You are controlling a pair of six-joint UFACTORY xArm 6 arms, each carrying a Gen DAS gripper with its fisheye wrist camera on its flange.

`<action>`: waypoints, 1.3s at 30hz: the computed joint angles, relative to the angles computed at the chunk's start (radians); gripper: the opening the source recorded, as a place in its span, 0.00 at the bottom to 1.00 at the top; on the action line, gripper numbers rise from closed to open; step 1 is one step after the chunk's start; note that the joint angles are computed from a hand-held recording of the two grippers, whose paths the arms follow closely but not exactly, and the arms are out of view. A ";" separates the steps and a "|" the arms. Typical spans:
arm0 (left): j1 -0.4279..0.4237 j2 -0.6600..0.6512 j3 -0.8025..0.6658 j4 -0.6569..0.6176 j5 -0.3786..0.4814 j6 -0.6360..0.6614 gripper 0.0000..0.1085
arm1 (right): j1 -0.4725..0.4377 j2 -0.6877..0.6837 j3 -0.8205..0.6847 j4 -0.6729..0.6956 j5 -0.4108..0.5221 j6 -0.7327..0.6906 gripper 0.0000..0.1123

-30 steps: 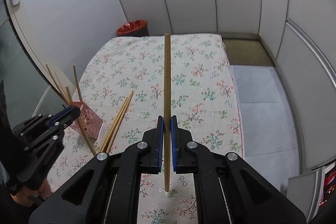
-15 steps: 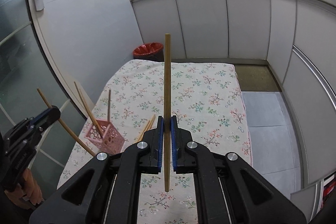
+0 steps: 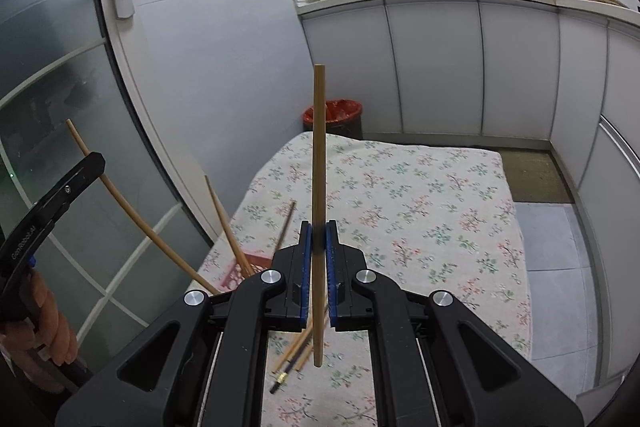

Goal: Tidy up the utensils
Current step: 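Lower both held chopsticks into the pink basket and open both tools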

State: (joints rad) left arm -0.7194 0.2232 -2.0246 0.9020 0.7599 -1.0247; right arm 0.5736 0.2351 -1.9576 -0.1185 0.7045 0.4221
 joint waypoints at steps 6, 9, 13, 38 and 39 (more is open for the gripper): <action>0.030 0.036 -0.019 0.029 0.020 -0.024 0.05 | 0.023 0.093 -0.120 0.014 -0.029 0.010 0.05; 0.053 0.023 0.025 0.067 -0.002 -0.070 0.05 | 0.030 0.124 -0.157 0.022 -0.068 0.015 0.05; 0.082 0.019 0.070 0.070 -0.039 -0.103 0.05 | 0.040 0.168 -0.203 0.010 -0.124 0.033 0.05; 0.147 0.086 0.088 -0.066 -0.066 0.002 0.05 | 0.059 0.535 -0.613 0.017 -0.045 0.002 0.07; 0.147 0.087 0.085 -0.070 -0.063 0.005 0.05 | 0.058 0.524 -0.592 0.017 -0.053 0.009 0.09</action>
